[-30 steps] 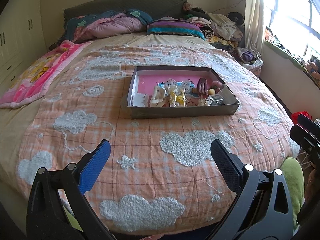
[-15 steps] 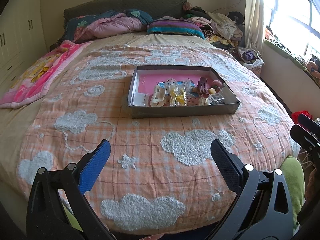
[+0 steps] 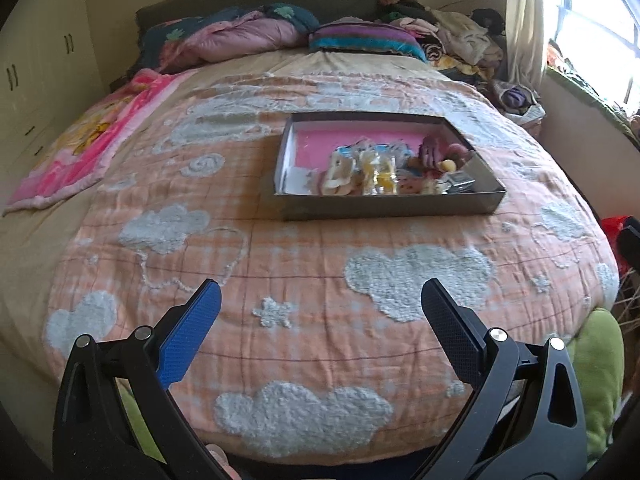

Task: Organize jewelry

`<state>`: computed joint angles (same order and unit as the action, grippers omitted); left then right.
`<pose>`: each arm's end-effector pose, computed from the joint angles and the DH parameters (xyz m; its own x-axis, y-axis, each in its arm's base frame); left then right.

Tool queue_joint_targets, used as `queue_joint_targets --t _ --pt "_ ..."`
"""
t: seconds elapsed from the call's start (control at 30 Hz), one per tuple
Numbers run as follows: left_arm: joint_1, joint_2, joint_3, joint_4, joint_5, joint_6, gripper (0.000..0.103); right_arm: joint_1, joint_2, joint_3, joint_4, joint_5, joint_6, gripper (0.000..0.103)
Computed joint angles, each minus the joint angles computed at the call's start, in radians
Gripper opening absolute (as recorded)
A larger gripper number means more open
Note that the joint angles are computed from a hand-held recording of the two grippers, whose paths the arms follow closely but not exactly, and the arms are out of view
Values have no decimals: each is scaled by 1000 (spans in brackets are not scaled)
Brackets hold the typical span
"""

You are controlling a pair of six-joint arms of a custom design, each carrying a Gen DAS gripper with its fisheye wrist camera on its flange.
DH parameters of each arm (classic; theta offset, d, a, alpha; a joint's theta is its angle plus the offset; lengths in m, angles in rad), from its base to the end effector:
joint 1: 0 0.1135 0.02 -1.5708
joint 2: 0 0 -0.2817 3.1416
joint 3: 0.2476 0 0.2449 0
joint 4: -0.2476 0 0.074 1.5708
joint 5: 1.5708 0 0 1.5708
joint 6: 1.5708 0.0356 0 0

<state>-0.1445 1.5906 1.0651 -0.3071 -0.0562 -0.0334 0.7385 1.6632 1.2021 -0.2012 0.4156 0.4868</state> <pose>0.3316 -0.0462 0.2469 -0.7351 0.0733 -0.6740 0.0819 0.9965 0.0191 0.2828 0.2380 0.2766 -0.5799 0.0509 -0.8131 -0.1235 0.9810 0.1495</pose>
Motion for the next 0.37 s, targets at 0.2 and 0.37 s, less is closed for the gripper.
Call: queue_joint_targets --t 0.2,0.37 --pt "144 157 137 -19 1 -31 94 -138 -5 -38 28 -44 8 99" --pt "303 477 499 -110 -90 -55 94 -412 192 108 -53 -75 -47 99"
